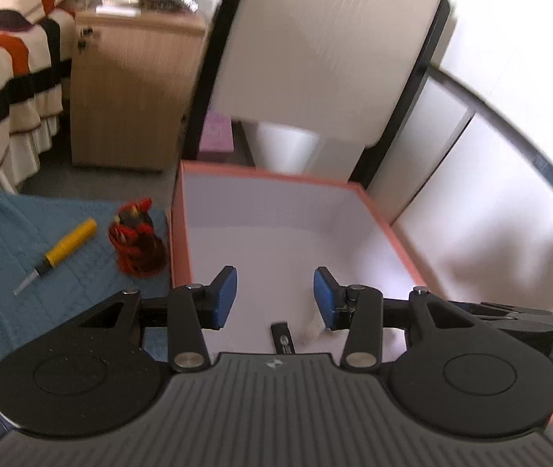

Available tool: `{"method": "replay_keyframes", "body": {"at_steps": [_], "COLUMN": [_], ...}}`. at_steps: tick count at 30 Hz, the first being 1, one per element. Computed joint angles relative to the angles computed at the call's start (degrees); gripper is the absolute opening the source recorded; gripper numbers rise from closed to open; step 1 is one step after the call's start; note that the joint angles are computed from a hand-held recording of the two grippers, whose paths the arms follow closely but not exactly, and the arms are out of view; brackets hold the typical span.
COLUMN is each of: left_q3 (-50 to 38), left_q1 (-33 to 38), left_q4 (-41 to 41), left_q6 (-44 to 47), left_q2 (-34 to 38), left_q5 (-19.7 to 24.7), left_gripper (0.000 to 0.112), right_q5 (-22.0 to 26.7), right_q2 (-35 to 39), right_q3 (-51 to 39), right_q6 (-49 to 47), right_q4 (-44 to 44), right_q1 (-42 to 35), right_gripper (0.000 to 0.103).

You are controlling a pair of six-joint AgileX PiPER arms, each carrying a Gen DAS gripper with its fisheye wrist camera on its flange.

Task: Organize rigid objects
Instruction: 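Open the left tool to drop the adapter while the right tool releases the charger into the box, then withdraw both open tools from the pink box back over the blanket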

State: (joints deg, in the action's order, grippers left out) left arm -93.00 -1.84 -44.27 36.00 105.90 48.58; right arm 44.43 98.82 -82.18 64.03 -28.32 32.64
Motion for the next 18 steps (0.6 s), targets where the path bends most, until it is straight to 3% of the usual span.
{"method": "replay_keyframes", "body": {"at_steps": [7,18], "left_q3": [-0.5,-0.1], "left_q1": [6.2,15.3], "left_q4": [-6.1,-11.6], "left_q6": [4.7,10.4], "left_q2": [-3.4,-4.5], "left_q5": [3.6,8.5], "left_gripper": [0.050,0.050], "right_q5": [4.8,8.9], "right_q2": [0.1,6.1], "right_q3": [-5.5,-15.1], "right_q6": [5.0,5.9], "right_q4": [-7.5,-9.9], "right_q1": [5.0,10.8], "right_gripper": [0.073,0.073]}}
